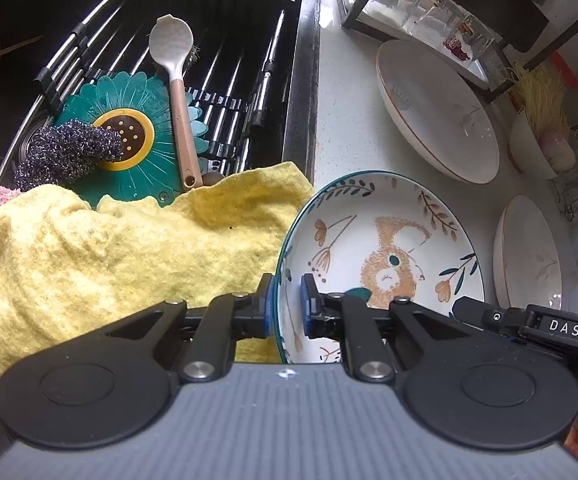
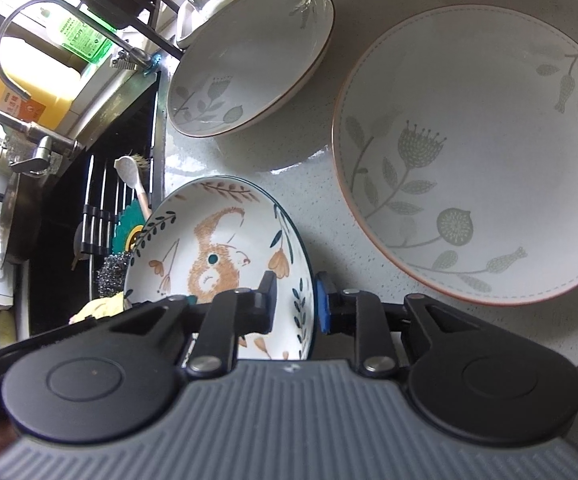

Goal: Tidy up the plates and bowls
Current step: 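Close the right tool on the plate rim while the left tool grips it too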

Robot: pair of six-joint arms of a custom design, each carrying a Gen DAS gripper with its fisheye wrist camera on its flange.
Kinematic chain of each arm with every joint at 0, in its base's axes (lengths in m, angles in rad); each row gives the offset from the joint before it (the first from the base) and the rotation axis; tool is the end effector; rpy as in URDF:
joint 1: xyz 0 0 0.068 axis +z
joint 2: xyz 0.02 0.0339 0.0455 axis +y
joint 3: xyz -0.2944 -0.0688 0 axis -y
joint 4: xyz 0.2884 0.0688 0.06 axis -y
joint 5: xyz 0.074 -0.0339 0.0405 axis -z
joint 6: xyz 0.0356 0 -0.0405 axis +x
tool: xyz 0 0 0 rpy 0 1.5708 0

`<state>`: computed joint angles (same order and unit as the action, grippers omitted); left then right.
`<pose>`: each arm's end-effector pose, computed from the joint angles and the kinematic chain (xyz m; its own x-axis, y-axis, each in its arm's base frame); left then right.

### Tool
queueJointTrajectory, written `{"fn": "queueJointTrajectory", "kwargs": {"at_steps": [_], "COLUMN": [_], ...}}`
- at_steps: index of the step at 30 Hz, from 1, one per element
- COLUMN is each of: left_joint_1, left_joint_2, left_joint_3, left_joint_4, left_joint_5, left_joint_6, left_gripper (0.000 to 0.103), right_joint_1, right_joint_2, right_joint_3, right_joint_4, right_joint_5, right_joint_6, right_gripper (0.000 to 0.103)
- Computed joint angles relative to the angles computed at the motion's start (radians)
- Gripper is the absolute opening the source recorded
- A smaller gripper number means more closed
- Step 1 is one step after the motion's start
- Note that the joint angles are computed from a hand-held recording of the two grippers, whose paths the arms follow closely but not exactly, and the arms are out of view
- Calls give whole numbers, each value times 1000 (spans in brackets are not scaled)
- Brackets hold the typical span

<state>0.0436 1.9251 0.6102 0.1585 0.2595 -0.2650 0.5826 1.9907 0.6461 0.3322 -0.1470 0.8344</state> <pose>0.2969 0.0038 0.0266 -0.8986 -0.2926 -0.3271 -0.1806 0.9258 -0.3321 0.2652 0.1810 0.0221 -0.9269 0.2670 -0.2638 0.1156 0.8718 0.4760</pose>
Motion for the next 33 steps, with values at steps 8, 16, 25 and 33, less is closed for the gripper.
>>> {"fn": "queueJointTrajectory", "kwargs": {"at_steps": [8,16,25,33], "left_joint_1": [-18,-58,-175,-350], "left_joint_2": [-60,-167,-379,-540], "left_joint_3": [-37,-85,-172,-238], "left_joint_4": [6,2,-17,-69], "left_joint_5": [-38,-101,-183,-289], "left_joint_6": [-30,-100,-228,-391], "left_gripper": [13,13,12,12], "right_joint_1": [-25,-51,-111,-170], "right_joint_2": [2,-61,-221,-380], "right_joint_3": [-5,-48,-112,-192], "right_joint_4": [8,31,-2,-54], "right_joint_5": [-37,-78,-94,-101], "right_joint_6": [-64,-132,-229,-348], "right_gripper": [14,13,13,13]}}
